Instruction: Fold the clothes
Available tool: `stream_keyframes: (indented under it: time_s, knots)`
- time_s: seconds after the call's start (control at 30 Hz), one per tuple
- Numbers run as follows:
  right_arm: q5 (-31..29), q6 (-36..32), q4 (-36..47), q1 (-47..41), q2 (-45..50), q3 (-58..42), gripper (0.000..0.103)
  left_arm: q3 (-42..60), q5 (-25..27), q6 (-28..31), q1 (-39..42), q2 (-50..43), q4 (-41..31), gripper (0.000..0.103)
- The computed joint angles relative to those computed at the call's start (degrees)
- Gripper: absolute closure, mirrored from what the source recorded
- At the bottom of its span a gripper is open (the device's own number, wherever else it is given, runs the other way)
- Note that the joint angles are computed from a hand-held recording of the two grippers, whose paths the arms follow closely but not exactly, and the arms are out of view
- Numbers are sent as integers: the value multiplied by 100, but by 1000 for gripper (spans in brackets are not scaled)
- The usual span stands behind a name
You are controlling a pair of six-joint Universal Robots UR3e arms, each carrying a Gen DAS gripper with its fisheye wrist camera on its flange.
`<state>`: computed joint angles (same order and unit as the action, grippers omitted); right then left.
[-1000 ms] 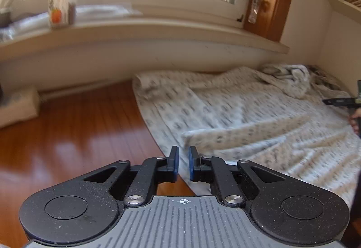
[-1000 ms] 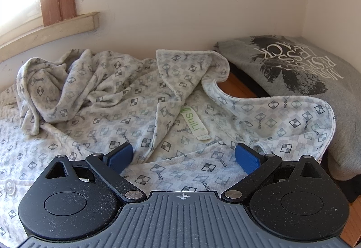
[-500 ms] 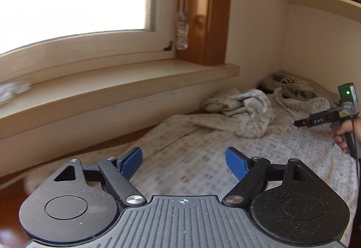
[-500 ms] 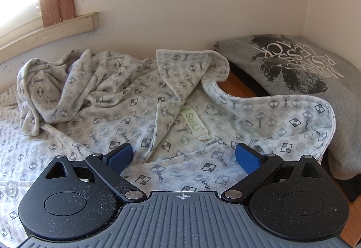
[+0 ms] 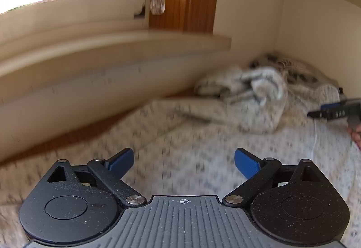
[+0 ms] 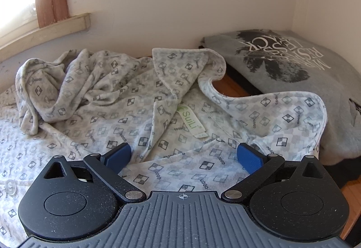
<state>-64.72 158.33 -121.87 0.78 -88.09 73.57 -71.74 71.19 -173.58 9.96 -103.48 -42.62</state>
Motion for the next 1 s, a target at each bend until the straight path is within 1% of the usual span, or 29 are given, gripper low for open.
stream_keyframes:
  time_s: [0.1,0.2,0.27,0.3,0.4,0.47,0.57,0.63,0.7,0.73,0.77,0.83,0.9,1.0]
  knots:
    - [-89,72,-116,102,-30,85,3,-97,-184,-118,131,96,-14,2]
    - [-240,128,-261,235,-49,166,3,-98,-252,-193,191,100,-61,1]
    - [-284,164,-294,292,-43,173,3,-21,-323,-206,243,80,-230,1]
    - [-295,169,-268,309,2,112,3,23,-334,-205,251,88,-341,0]
    - [-390,217,-184,447,81,-69,3,-43,-274,-129,196,180,-376,0]
    - [-158,201,-422,360,95,-67,3,-162,-389,-85,244,256,-312,0]
    - [-157,463,-1103,729,118,97,3,-253,-432,-118,262,294,-172,0]
    - [-29,328,-1160,984,281,-52,3,-217,-531,-79,305,274,-139,0]
    - [-175,129,-1109,1275,486,-253,3,81,-594,60,358,173,-431,8]
    - [-326,25,-1088,1415,597,-355,3,288,-659,195,419,109,-704,23]
    - [-442,-46,-1032,1497,692,-461,3,525,-638,367,462,22,-1010,49]
    - [-494,-114,-710,1546,833,-736,2,949,-561,682,561,-125,-1573,68]
    - [-525,-161,-456,1581,959,-975,2,863,-597,890,750,31,-1706,68]
    - [-454,-126,-504,1553,1008,-1021,3,183,-605,1190,1107,590,-1592,68]
